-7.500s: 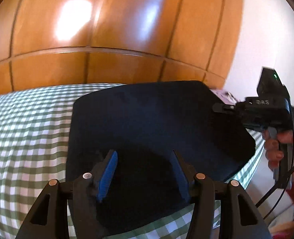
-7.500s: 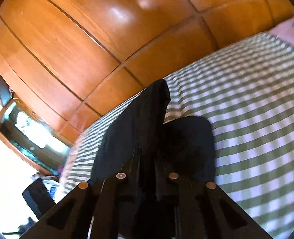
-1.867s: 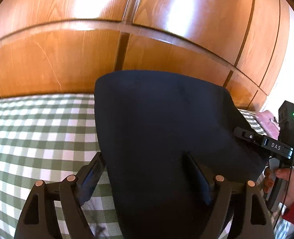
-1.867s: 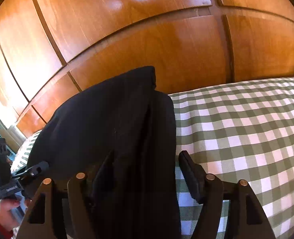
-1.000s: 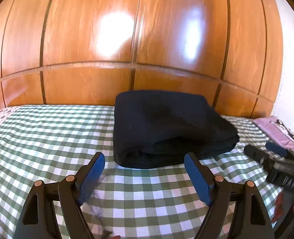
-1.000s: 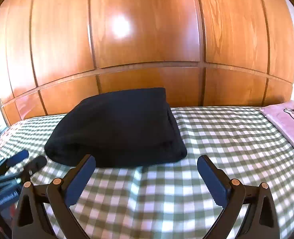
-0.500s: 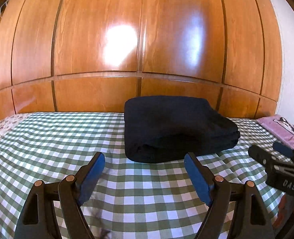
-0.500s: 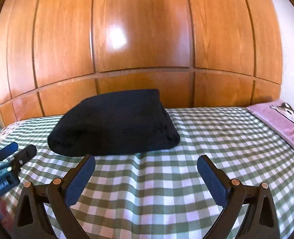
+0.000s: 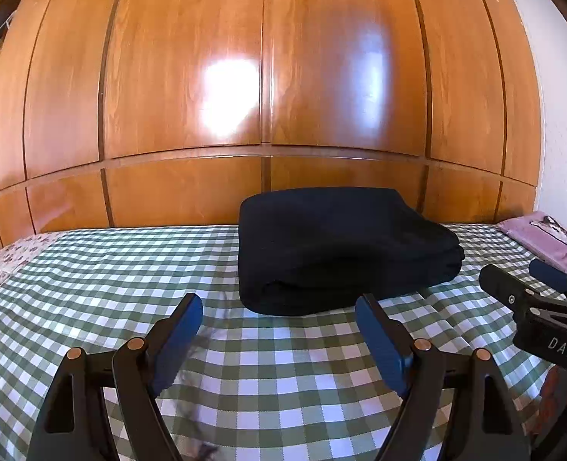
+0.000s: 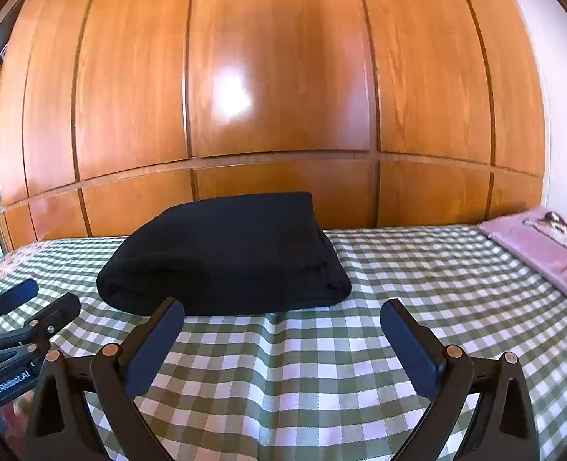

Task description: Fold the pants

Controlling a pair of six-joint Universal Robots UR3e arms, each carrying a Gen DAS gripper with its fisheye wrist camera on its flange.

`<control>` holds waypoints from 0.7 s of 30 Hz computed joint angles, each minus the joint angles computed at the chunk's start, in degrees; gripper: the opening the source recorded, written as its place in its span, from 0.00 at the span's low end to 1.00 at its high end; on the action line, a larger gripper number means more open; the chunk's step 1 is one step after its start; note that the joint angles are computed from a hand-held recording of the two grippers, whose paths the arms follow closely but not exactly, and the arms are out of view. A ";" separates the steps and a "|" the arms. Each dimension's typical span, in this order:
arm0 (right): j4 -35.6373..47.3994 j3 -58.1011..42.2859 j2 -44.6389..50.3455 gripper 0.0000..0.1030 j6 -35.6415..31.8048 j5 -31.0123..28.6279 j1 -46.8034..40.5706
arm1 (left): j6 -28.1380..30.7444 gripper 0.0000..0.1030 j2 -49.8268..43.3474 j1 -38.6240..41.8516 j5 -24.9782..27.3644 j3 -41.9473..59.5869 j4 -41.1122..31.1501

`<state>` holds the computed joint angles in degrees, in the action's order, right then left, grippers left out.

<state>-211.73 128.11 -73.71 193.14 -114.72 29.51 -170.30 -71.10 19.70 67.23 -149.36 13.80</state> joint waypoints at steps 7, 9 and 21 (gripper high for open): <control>0.88 -1.12 0.69 0.99 -0.55 -1.35 1.09 | -0.14 0.81 -0.26 -0.04 -0.05 -0.37 1.06; 0.80 -0.98 0.63 0.99 -0.56 -1.14 0.95 | -0.14 0.81 -0.30 0.07 -0.23 -0.37 1.01; 0.63 -0.60 0.45 0.99 -0.31 -0.58 0.62 | -0.21 0.81 0.68 1.49 -1.65 -0.30 -1.00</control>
